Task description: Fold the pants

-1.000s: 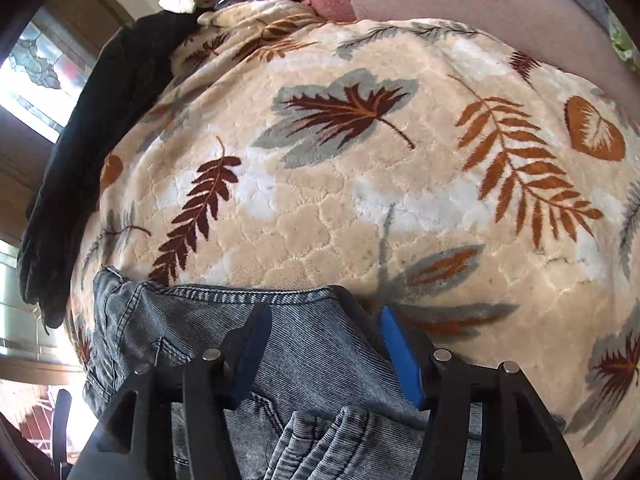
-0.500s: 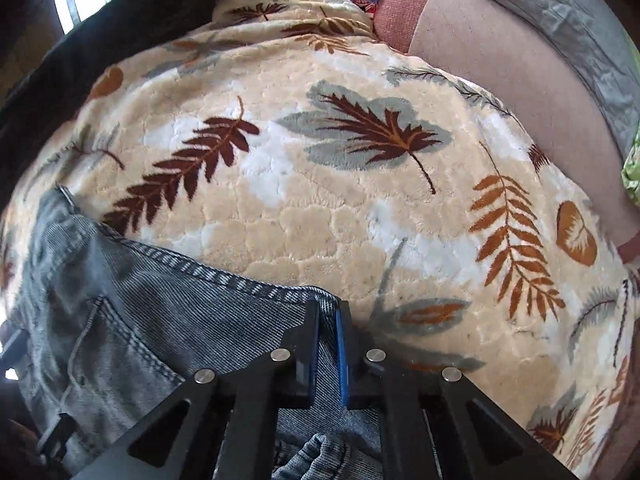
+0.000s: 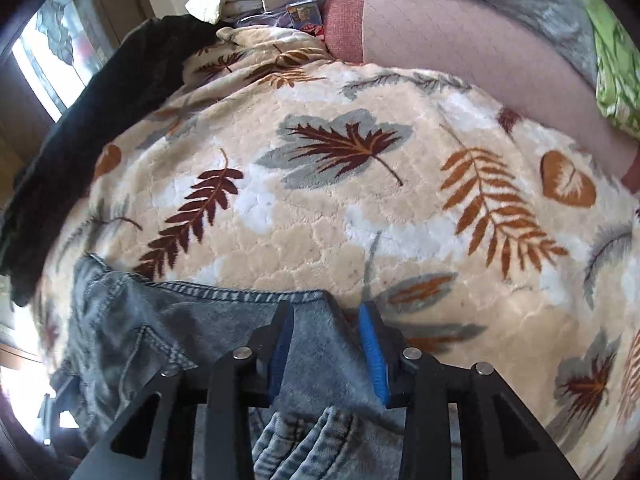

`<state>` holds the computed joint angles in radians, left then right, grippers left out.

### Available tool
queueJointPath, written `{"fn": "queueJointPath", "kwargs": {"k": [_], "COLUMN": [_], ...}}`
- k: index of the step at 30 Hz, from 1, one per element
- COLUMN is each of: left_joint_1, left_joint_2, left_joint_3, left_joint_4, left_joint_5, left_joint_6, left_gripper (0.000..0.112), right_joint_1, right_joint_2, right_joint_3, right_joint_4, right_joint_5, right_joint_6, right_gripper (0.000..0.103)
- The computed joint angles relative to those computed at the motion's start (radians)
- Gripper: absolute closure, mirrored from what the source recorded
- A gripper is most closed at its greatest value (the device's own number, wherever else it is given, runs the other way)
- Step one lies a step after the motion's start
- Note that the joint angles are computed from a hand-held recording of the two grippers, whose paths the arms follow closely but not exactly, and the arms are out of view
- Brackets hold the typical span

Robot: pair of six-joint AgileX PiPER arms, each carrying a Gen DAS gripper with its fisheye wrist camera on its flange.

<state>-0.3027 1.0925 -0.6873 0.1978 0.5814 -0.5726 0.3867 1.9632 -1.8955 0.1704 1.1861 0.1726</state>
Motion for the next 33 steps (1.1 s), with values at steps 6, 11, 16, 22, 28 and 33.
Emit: {"fn": "queueJointPath", "kwargs": {"k": [6, 11, 16, 22, 28, 33], "left_joint_1": [-0.004, 0.001, -0.011, -0.011, -0.011, -0.018], "left_joint_2": [0.004, 0.001, 0.01, 0.006, 0.005, 0.007], "left_joint_3": [0.001, 0.004, -0.003, 0.005, 0.006, 0.006], "left_joint_4": [0.014, 0.007, 0.036, 0.039, 0.041, 0.056], "left_joint_5": [-0.003, -0.008, -0.002, -0.012, -0.01, -0.009], "left_joint_6": [-0.012, 0.0, -0.042, -0.039, -0.042, -0.058], "left_gripper": [0.01, 0.01, 0.01, 0.01, 0.01, 0.01], "right_joint_1": [-0.056, -0.121, -0.159, -0.213, -0.209, -0.244], "right_joint_2": [0.041, -0.028, -0.088, -0.091, -0.21, -0.175], "right_joint_3": [0.103, 0.192, 0.278, 0.316, 0.402, 0.469], "right_joint_4": [0.138, 0.277, 0.281, 0.335, 0.292, 0.292], "right_joint_5": [-0.026, -0.071, -0.089, -0.116, -0.125, -0.156], "right_joint_6": [-0.013, -0.056, -0.074, -0.101, -0.102, -0.132], "right_gripper": [0.065, 0.064, 0.055, 0.053, 0.045, 0.042]}}
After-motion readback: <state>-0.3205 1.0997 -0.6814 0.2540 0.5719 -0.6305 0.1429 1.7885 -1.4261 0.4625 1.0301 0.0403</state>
